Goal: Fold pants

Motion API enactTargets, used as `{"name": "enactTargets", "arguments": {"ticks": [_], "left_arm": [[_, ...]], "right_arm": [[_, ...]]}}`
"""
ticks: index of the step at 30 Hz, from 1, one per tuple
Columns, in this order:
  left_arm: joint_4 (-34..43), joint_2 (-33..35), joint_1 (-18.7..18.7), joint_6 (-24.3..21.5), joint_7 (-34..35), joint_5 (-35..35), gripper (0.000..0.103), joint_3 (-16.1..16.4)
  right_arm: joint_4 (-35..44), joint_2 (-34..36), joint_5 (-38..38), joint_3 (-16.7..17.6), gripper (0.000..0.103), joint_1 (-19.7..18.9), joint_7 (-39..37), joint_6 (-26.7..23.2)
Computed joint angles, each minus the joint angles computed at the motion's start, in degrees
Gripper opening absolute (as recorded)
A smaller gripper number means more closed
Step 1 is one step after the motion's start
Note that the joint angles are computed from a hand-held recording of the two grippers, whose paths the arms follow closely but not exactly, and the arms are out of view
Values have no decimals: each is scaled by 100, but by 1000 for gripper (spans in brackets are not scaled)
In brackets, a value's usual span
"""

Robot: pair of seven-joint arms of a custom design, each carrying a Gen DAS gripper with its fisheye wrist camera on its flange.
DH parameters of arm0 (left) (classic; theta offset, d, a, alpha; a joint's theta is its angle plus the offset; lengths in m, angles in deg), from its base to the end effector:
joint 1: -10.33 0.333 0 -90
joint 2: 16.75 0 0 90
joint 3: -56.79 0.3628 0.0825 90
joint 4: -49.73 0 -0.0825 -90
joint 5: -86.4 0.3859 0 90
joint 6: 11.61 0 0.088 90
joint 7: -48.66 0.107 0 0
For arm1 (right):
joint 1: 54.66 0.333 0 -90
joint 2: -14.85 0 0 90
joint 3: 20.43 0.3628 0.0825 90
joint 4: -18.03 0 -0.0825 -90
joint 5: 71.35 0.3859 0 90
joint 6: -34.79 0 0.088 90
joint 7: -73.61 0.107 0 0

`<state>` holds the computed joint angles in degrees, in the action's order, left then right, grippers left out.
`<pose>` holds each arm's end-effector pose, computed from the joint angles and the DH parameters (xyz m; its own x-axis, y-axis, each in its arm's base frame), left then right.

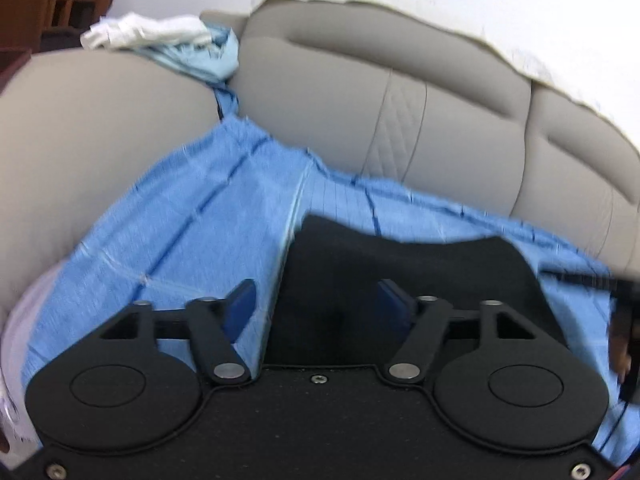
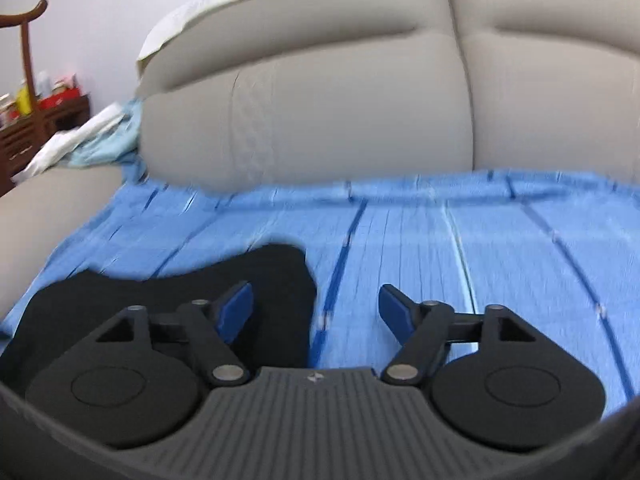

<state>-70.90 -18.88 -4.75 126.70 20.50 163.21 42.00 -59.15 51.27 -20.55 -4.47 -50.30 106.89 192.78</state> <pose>0.4950 -0.2801 0.5192 0.4328 -0.8662 0.2500 -0.3506 -0.4172 -0.8385 0.7780 0.1837 0.4758 0.5753 -0.7894 -0.2142 -0.5362 -0.1662 -0.8275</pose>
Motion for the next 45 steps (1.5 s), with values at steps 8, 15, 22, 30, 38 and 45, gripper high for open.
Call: {"name": "enactTargets", "arguments": {"ticks": [8, 15, 22, 30, 38, 45], "left_arm": [[129, 318, 522, 1796, 1466, -1793, 90, 444], [84, 606, 682, 2957, 961, -1596, 92, 741], [220, 754, 626, 2877, 1836, -1940, 103, 718], [750, 1021, 305, 1668, 2935, -2547, 103, 583], [980, 1163, 170, 1365, 4198, -3132, 102, 569], [902, 1128, 118, 1535, 4063, -3018, 97, 661]], "right_arm": [[-344, -156, 534, 128, 85, -312, -739, -793], [-156, -66, 559, 32, 84, -154, -1234, -1306], [221, 109, 806, -54, 81, -287, -892, -2194], [279, 110, 737, -165, 80, -191, -926, -2290], [532, 268, 695, -143, 80, -209, -763, -2583], [917, 521, 746, -92, 77, -272, -364, -2945]]}}
